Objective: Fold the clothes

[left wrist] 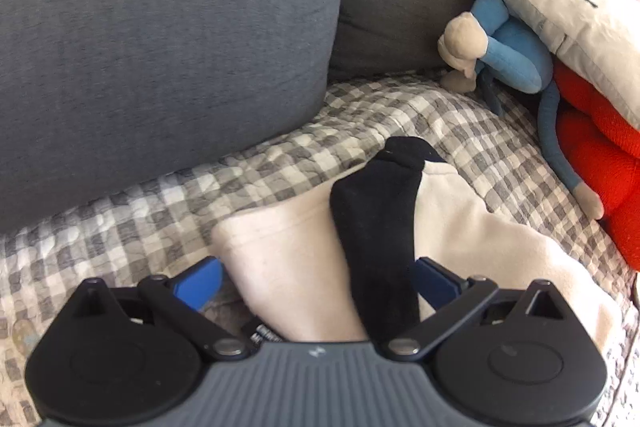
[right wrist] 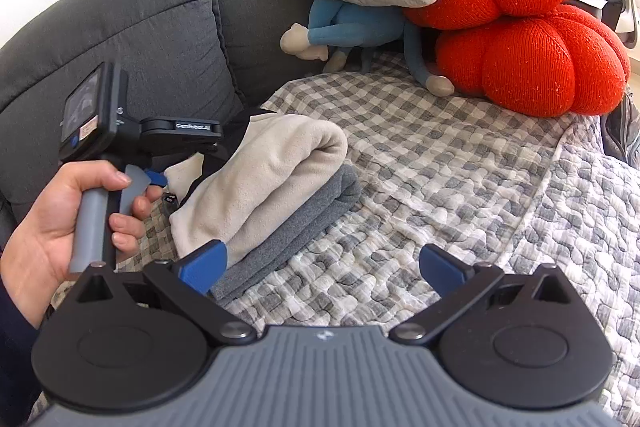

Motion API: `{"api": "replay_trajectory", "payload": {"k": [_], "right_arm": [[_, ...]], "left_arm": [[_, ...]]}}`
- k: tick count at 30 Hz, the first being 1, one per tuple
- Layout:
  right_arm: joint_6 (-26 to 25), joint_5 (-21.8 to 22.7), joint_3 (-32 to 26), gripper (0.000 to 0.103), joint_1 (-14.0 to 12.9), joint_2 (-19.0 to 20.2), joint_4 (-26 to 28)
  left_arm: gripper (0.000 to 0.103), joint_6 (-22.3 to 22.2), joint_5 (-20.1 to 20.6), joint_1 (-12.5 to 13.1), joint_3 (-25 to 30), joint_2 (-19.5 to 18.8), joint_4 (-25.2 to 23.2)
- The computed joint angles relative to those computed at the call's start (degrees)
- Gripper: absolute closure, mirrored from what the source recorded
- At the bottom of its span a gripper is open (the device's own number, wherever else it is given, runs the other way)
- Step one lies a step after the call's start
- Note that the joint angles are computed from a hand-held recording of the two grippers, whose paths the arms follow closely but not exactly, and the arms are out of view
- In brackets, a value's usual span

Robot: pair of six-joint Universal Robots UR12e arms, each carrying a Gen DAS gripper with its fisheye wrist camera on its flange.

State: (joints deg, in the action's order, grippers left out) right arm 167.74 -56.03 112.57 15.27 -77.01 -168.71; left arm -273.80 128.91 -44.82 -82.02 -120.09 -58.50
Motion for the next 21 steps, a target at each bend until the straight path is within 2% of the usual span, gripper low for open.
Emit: {"api": "replay_trajectory", "payload": {"k": [4, 7, 9, 10, 11, 12, 15, 17, 19, 21], "right_arm": [[-0.12, 1.21, -0.09, 0.000, -0.01, -0.29, 1.59], [-1.81, 1.67, -0.47, 0.000, 0.26, -0.75, 5.87], [-2.77, 1.60, -0.23, 0.000, 0.49, -0.90, 5.97], [-3.30, 1.19, -0.01, 0.000, 0.69, -0.99, 5.60], [-3.53, 0.88, 0.18, 0.000, 0.84, -1.02, 5.08], [-3.68, 0.61, 0.36, 0.000, 0.97, -1.04, 4.55], [-3.44, 0.55, 0.93, 0.000, 1.00, -0.72, 1.61], [-3.25, 0.55, 1.29, 0.000, 0.99, -0.47, -0.40], [-2.13, 0.21, 1.06, 0.000, 0.91, -0.26, 0.04], [-1.00, 0.04, 0.74, 0.000, 0.81, -0.08, 1.00]], "left_arm": [[0.001, -1.40, 2.95, -3.52, -4.38, 2.14, 10.57], [0.001, -0.81, 5.81, -6.34, -4.93, 2.21, 12.71], [0.001, -1.24, 7.22, -7.66, -4.77, 1.73, 13.24], [0.001, 0.63, 7.35, -7.99, -4.97, 1.41, 15.41], [0.001, 4.03, 6.83, -7.89, -5.07, 1.00, 17.96], [0.001, 5.90, 6.51, -7.63, -4.72, 0.56, 18.10], [0.001, 4.92, 5.03, -6.61, -2.27, -0.92, 11.80], [0.001, 3.92, 1.75, -6.04, -2.45, -1.57, 12.64], [0.000, 2.38, -0.98, -5.67, -3.22, -2.16, 15.09], [0.000, 1.61, 1.05, -6.27, -3.39, -2.80, 16.36]]}}
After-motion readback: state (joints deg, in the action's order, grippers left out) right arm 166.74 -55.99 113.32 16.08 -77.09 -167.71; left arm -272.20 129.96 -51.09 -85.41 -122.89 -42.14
